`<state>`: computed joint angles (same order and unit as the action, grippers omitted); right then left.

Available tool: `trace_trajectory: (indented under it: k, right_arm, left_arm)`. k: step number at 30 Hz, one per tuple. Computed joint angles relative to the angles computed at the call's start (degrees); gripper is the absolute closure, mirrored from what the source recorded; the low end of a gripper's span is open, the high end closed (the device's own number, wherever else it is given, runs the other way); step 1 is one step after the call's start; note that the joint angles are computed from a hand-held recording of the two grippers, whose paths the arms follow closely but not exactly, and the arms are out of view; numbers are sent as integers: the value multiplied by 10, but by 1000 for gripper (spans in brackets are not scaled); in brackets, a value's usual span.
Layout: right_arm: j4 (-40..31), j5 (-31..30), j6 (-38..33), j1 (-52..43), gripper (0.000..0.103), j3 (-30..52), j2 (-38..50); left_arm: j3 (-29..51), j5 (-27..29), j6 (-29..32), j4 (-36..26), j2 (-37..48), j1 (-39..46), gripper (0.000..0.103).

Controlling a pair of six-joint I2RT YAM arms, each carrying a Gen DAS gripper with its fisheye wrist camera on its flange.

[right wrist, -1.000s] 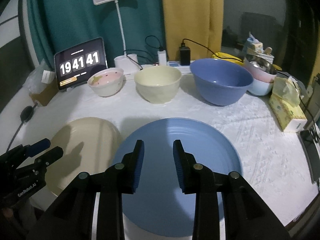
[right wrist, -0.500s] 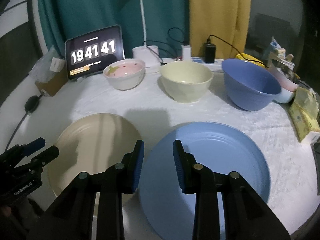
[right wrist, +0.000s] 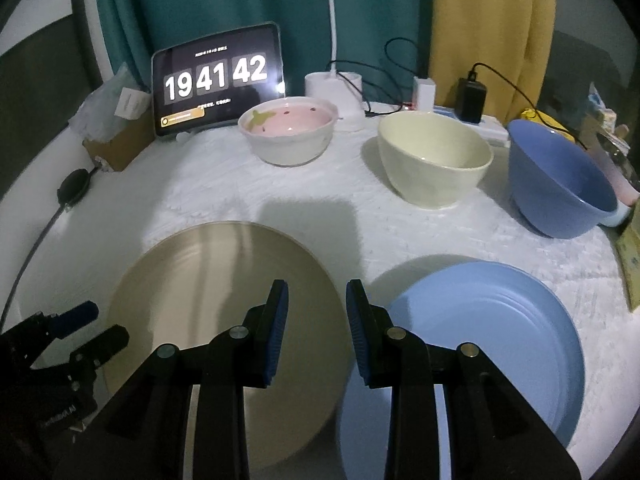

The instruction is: Organize plates and bowls

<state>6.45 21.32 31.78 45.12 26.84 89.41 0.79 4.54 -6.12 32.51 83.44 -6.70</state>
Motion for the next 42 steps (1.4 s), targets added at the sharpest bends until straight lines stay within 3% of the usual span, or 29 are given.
trace_trajectory:
  k: [10,13,19,27,33,42]
  right_arm:
    - [3,-19,-8,-19,71,35,62]
    - [-12,-18,-3,-19,63,49,70]
    - [-29,-23,2,-27,62,71,100]
    - [-36,7,-8,-10,63,84,124]
    - [-39,7,-17,3,77,88,126]
    - [-26,-8,6,23,73,86,139]
  left_arm:
    - [20,8,-6,17,68,5,45]
    - [20,2,-10,24,74,-2,45]
    - [20,-10,-4,49,93,-9,45]
    - [13,-11,4,82,112,-9,46]
    - [9,9,7,83,104,8,63]
    - [4,21,28,81,93,62,69]
